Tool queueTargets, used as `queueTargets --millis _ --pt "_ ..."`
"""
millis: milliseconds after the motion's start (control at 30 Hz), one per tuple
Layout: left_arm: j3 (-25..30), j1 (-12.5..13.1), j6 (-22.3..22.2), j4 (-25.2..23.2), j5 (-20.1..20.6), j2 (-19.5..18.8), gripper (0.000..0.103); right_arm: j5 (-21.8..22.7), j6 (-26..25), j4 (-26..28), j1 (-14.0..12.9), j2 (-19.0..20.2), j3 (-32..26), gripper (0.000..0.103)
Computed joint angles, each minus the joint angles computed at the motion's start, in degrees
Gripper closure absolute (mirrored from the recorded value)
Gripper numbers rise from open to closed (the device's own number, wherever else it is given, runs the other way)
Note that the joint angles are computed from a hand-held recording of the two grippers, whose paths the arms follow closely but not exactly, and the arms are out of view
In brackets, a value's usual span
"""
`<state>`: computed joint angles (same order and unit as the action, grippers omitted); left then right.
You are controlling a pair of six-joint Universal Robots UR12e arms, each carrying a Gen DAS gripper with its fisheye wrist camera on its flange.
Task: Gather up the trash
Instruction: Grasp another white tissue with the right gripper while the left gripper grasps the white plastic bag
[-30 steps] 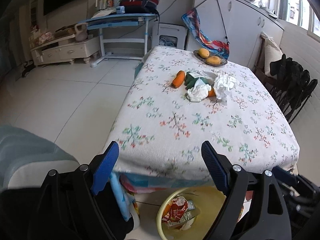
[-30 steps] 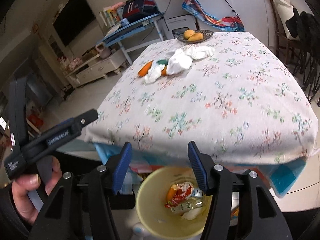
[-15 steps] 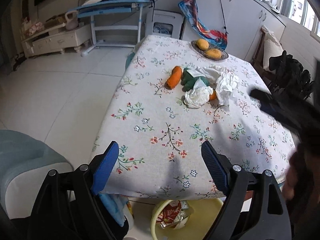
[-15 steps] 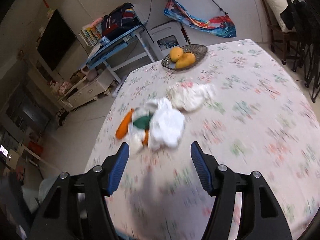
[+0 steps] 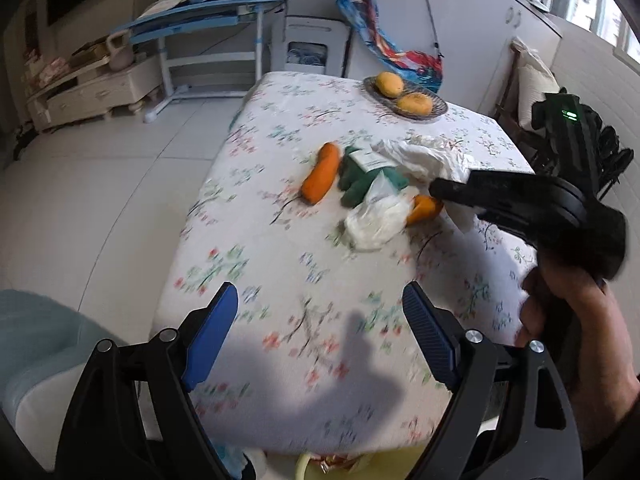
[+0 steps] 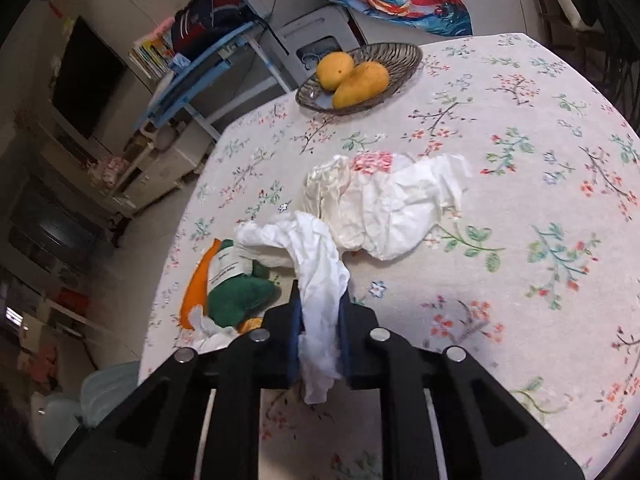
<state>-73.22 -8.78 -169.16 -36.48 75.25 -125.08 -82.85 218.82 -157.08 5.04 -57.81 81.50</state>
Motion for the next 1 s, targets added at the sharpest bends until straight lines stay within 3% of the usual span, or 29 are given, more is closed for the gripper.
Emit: queueTargets --millis 133,367,567,633,867,1000 --pt "3.49 -0.73 1.47 -1.15 -0.89 -2.39 0.022 2.29 -1.31 -1.99 -1.00 -3.77 4.82 0.087" --pt "8.33 -1.76 3.29 -3.90 -0.90 -5.80 0.024 1.91 -5.19 5.88 -2.29 -8.85 9.71 0.083" --pt "9.93 -2.02 3.87 -5.54 -1.05 -7.02 0.050 -0.01 -6.03 5.24 -1.96 -8.81 10.19 0.064" --pt "10.22 -1.96 4.39 -6.22 -1.95 -7.15 0.073 -1.01 -6.52 4.89 -1.61 -8.62 9.88 0.056" --pt "8.95 -1.20 4.68 -7.90 -4.57 -5.99 0.079 -1.71 -5.83 3.18 -1.75 -8.29 10.22 0.056" --pt "5.65 -0.58 5.29 -7.66 -5.24 -3.59 0.079 -2.44 -6.63 3.51 -1.55 -8.21 10.05 0.069"
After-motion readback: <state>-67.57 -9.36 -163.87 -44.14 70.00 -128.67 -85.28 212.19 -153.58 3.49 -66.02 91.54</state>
